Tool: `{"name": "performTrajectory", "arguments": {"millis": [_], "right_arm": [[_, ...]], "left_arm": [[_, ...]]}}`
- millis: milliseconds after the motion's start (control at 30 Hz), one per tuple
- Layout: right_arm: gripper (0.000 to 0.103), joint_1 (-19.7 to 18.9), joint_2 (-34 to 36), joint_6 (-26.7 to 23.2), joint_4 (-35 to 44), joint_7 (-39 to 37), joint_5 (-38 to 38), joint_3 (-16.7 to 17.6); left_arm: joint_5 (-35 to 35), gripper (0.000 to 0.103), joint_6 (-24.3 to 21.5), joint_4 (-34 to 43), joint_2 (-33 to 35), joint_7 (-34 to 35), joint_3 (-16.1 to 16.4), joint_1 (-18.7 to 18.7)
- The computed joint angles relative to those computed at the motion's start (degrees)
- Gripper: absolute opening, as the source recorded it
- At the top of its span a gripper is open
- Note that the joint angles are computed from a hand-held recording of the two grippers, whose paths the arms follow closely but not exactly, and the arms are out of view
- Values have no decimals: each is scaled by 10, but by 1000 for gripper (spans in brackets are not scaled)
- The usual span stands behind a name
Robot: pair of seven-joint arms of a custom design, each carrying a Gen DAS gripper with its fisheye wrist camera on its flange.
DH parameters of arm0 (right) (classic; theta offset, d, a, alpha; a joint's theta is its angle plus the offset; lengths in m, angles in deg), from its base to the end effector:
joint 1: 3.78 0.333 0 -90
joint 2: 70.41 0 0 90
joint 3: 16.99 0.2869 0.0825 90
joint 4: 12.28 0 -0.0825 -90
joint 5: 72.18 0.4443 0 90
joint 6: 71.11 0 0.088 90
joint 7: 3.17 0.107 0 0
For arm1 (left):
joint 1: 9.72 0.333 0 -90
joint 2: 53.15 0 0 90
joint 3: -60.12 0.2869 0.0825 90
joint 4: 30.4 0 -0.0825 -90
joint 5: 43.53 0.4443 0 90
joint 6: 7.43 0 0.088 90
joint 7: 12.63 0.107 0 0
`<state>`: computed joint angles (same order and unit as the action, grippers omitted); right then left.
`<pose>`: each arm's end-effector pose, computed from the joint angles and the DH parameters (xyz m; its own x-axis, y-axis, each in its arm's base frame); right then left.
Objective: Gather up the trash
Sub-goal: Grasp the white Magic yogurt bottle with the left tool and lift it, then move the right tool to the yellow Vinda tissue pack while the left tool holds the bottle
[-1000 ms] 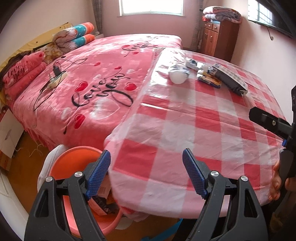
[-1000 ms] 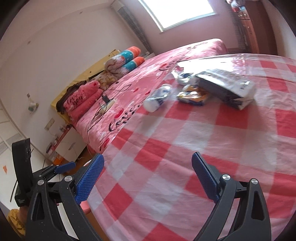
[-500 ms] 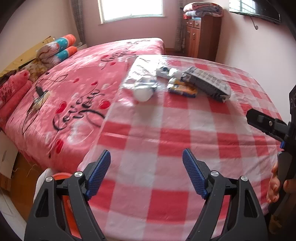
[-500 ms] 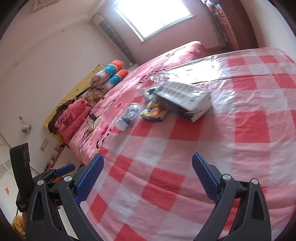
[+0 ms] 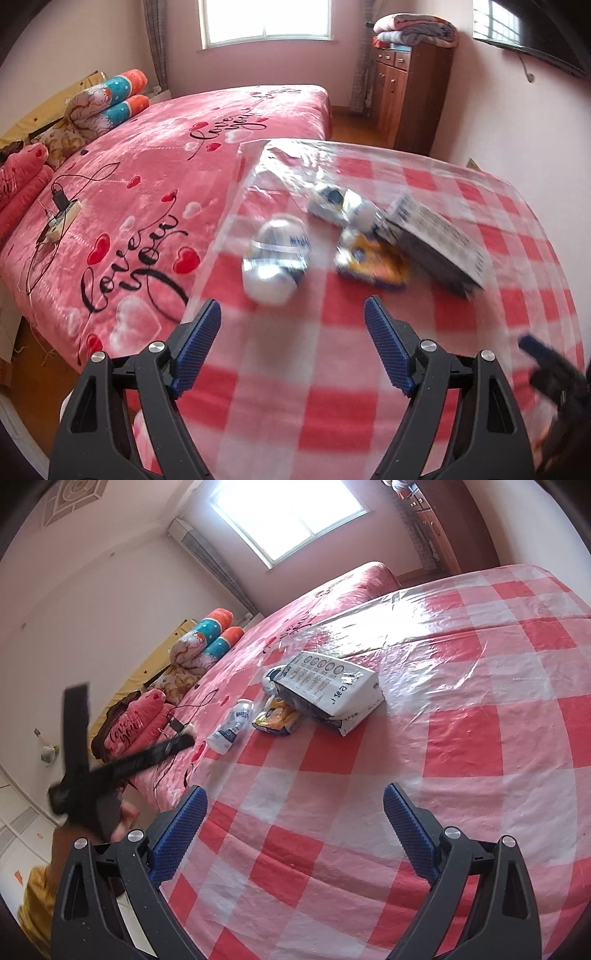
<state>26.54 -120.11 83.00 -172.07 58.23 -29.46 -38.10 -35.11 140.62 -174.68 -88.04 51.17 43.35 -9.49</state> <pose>0.4192 0.0619 0.4569 0.3122 -0.7511 -0.5818 -0.7706 0.1580 -0.6175 0.4679 -0.1459 0.5044 0.0692 -0.9975 -0.0155 -0.7634 -0.0429 -0.6445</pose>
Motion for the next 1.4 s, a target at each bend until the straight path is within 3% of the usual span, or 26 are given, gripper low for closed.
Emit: {"name": "performTrajectory", "arguments": {"millis": [167,600,667,800,933,1400], "right_arm": [[95,3,12,-14,8,-8,7,-3],[95,-7,37,-28,19,-27,39,7],[95,-10,38,-29,19,-29,44,10],[95,-17,40,-35,21,-32,50,13],[95,-23,39,-40,21,-33,54,18],[95,-42,36,-24,19,-26,49,22]], "left_arm": [[22,81,-5,65,91,-9,3,25],[33,80,1,133,194,-28,37,10],[32,79,3,135,199,-27,42,5],[27,65,8,133,205,-30,48,-1],[48,65,15,128,202,-51,41,2],[-21,64,48,110,195,80,32,-74]]}}
